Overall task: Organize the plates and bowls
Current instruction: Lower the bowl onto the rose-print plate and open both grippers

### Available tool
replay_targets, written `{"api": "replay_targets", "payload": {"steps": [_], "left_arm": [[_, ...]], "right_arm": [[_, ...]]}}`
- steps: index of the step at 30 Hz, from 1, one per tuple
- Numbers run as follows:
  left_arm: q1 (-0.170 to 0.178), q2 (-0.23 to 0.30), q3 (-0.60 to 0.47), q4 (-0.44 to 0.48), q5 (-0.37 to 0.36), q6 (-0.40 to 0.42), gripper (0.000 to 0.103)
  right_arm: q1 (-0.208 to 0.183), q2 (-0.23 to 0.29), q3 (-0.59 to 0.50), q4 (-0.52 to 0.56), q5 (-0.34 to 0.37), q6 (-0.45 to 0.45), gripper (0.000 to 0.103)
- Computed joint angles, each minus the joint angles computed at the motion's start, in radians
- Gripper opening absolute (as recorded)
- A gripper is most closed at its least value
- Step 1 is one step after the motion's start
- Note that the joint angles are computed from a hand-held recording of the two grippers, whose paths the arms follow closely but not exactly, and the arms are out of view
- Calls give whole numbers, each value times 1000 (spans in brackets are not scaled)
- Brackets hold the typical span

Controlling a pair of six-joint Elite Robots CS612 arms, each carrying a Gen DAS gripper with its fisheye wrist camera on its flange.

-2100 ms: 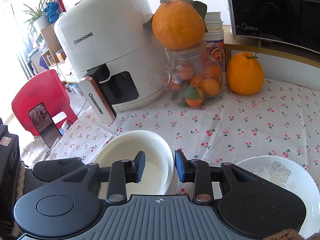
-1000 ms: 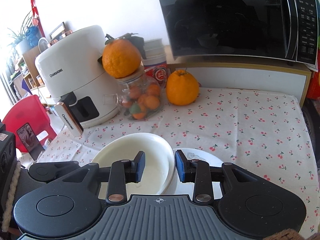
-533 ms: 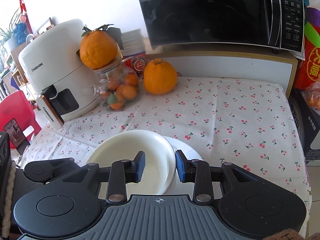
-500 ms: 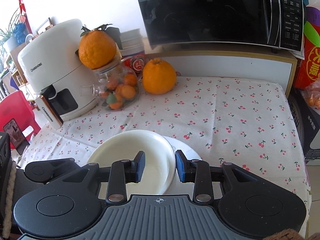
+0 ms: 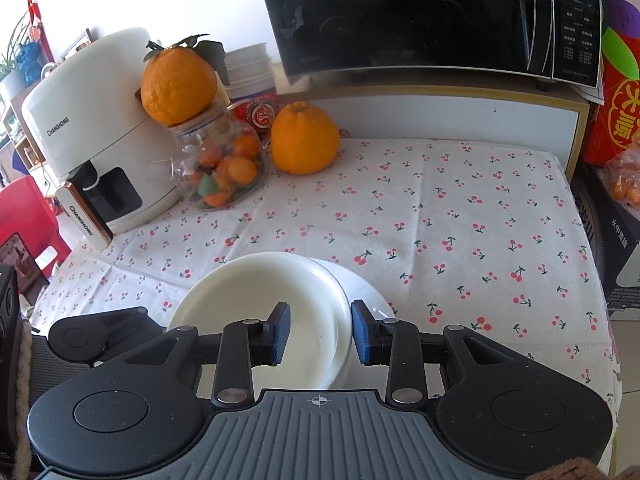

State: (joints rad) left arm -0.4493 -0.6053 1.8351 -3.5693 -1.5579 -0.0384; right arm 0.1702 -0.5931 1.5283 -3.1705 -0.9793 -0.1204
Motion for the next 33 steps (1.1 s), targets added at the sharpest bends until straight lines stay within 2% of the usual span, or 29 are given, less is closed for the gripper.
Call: {"api": "replay_targets", "payload": {"steps": [4,11,15,19,21,25,29,33], "left_arm": [[1,0,-4,8,3,5,81],[4,-6,0,19,6,1,92],[3,-8,5,18,19,21,95],[-1,-14,20,1,32,32,97],[-5,-19,33,-19,45,47,99],[-13,-29,61,-51,66,69,101],[-15,-42,90,-79,71,36,101],[-23,-63,122,-91,92,-38,102]], "right_arm": [[1,0,0,5,0,-1,35],[1,-1,-2,28,0,-4,34],[-2,-2,0,23,1,21,53],[-9,-6,11,-16,1,68,57],[-14,-10,21,-44,1,96,65],[-21,-20,45,-87,-6,131,71],[-24,-35,81,-124,-37,143,75],[-25,-53,124,-165,-72,151,81]]}}
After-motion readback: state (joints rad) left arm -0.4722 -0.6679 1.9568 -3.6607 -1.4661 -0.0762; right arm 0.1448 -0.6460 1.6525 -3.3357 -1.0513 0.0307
